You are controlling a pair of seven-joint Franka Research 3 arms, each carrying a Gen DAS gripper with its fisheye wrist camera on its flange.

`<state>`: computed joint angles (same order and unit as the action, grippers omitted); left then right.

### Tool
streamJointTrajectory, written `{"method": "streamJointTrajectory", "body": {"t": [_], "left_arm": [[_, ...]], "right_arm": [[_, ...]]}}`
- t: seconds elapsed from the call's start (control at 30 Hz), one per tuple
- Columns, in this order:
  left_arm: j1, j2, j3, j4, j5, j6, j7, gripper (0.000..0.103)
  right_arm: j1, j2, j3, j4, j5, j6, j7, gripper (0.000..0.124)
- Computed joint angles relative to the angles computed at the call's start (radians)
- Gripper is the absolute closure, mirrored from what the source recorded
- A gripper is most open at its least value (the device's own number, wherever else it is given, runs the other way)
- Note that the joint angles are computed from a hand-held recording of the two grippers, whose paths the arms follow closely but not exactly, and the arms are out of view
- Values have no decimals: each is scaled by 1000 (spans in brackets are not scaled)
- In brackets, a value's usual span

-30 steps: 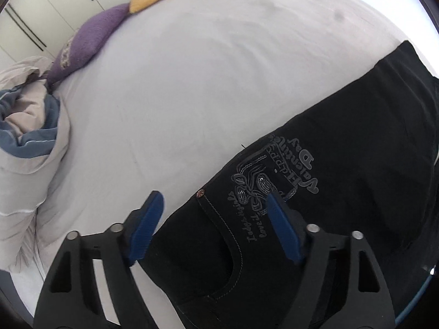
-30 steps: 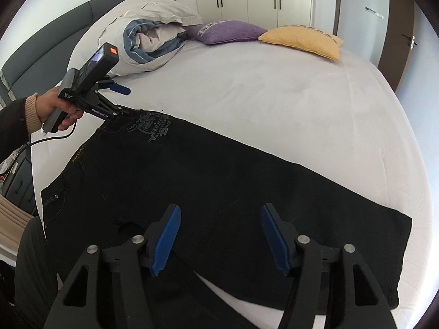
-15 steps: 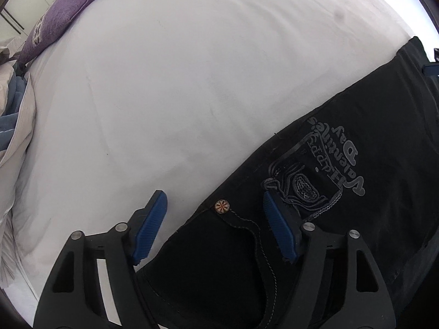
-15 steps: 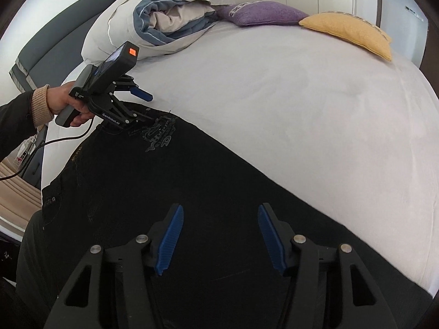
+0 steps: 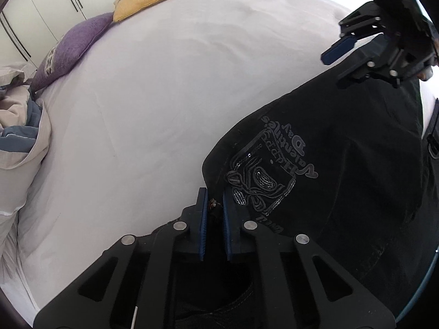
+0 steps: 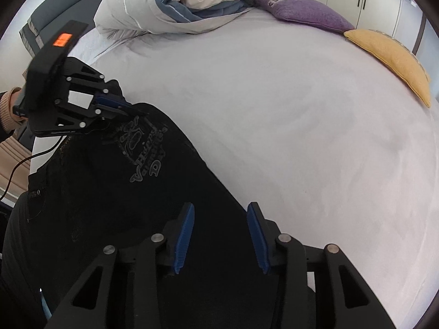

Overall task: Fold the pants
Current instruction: 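Grasp the jeans waistband with the left tool while the right tool grasps the waistband beside it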

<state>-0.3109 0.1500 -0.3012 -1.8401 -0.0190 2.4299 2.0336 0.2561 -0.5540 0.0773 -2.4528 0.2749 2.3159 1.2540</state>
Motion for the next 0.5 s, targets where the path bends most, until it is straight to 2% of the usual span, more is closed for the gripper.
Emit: {"method": "streamJointTrajectory", "body": {"t": [0.17,0.37,0.5], "left_arm": [[-6,-106,-3,-136,-10,98,36,94],[-30,-181,10,-229,-6,187,32,94],[-56,-230,21,-288,-7,226,26,94]], "right_arm": [[15,55,-5,36,10,-4,-28,84],[24,109,12,85,-22,-62,-63,85],[27,148,9,115,-24,-77,-74,94]]}}
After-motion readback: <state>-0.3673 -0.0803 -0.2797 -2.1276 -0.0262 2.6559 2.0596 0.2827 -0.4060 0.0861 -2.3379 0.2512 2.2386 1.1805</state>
